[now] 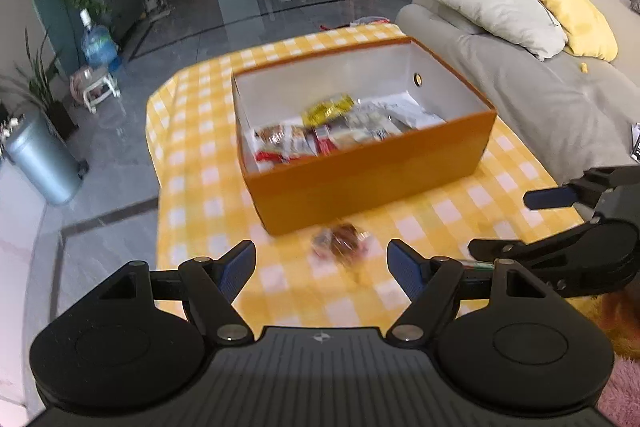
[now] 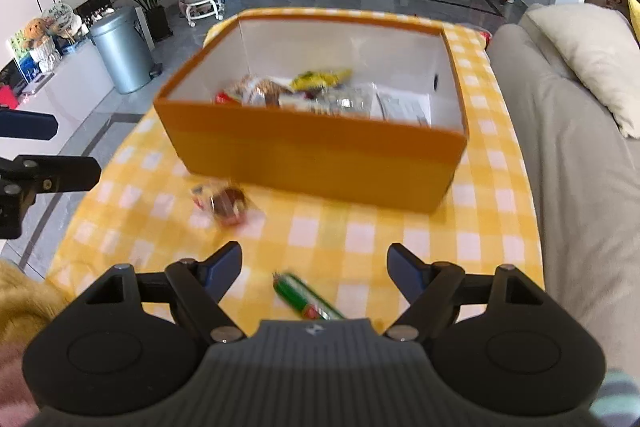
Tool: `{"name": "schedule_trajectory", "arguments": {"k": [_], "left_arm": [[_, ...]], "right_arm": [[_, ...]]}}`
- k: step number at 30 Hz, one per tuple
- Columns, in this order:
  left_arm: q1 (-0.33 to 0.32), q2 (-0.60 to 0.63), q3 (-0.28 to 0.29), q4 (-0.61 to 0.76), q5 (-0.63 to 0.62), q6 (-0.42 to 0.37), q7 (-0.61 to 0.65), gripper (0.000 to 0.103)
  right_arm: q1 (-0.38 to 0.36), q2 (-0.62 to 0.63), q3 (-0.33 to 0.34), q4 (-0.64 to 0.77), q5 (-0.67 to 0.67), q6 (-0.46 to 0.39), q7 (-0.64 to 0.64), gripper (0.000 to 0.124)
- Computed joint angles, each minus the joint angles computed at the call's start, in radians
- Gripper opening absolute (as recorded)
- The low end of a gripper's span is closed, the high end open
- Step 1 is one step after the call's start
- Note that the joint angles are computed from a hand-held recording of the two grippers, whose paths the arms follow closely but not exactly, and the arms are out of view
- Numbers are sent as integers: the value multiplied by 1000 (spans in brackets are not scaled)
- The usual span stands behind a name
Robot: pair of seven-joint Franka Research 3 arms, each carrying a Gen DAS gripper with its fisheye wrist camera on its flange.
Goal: Organize snacks
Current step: 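Move both tools back toward the green sausage and wrapped bun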
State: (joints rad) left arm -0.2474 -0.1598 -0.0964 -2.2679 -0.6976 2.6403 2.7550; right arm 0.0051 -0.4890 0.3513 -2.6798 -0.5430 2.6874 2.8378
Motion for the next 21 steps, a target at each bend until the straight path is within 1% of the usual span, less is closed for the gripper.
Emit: {"name": "schedule_trajectory", "arguments": {"k": [3,6,9,10,13,19,21], "left_arm": [[-7,-2,-1,-35,-28,18,7,88],[-21,-2,-5,-67,-62,50,16,88],[-26,11,-13,-80,-74,54,-17,88],[-26,16,-18,-84,-69,54,-37,88],[-22,27,-30,-98,-34,64,-75,88],[-14,56,-48,-104,61,89,-167,88],[-11,64,-52,-100,81,92,-192,88]], "right_arm": [[-6,10,26,-17,-33,-3,19,77],[11,35,12,-28,-35,-7,12,77],[35,57,-16,-37,-19,-13,-7,76],[37,65,-25,-41,-17,0,-8,75],[21,94,-17,-34,-58,16,9,73],[-4,162,-38,-27,-145,123,41,73],[4,185,-51,-19,-147,133,24,72]]}}
